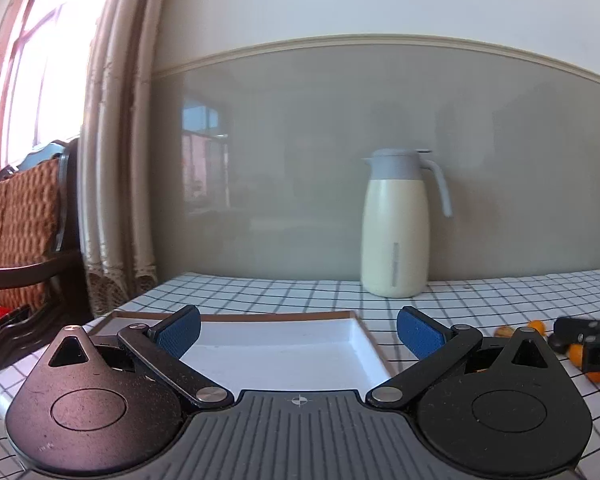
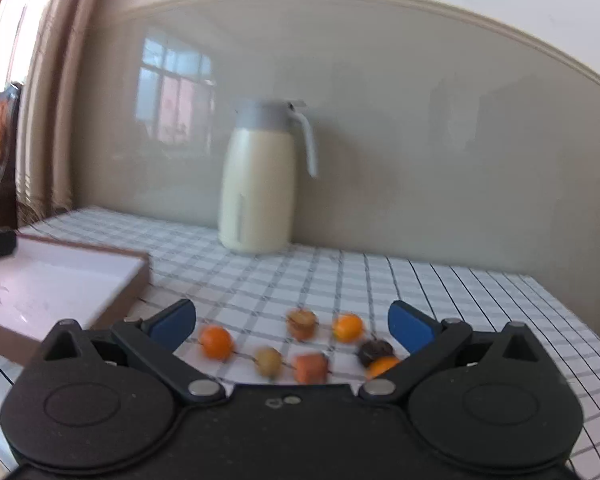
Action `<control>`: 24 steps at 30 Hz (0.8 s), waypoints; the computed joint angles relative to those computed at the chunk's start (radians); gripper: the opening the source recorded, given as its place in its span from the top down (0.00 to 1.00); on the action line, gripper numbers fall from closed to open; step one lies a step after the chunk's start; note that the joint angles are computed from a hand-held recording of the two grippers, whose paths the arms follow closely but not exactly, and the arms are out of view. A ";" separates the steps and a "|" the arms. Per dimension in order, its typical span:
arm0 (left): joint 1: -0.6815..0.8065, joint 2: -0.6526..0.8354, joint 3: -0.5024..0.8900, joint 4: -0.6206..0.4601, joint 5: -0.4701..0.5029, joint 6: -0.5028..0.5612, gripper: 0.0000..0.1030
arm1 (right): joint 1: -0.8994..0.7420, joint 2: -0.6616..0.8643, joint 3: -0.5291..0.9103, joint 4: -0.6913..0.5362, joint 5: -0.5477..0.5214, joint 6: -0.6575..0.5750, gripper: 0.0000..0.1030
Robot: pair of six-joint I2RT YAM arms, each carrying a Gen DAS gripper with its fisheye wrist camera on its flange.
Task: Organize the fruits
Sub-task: 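Move both open tools back toward the remaining fruits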
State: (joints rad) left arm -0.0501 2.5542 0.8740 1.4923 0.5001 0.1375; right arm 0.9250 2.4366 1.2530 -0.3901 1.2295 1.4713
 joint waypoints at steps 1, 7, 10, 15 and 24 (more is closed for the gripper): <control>-0.007 0.000 -0.002 0.000 0.007 0.000 0.00 | 0.000 0.002 -0.005 -0.037 -0.013 0.031 0.06; -0.066 0.003 -0.020 -0.007 0.024 0.010 0.00 | 0.009 0.034 -0.027 -0.161 -0.081 0.140 0.06; -0.111 0.009 -0.034 -0.001 0.018 0.037 0.00 | 0.017 0.034 -0.064 -0.158 -0.104 0.174 0.07; -0.201 0.017 -0.061 0.004 -0.009 0.107 0.00 | 0.006 0.012 -0.151 -0.068 -0.125 0.169 0.14; -0.325 0.021 -0.059 -0.045 -0.078 0.157 0.00 | -0.027 -0.002 -0.252 0.134 -0.167 0.072 0.35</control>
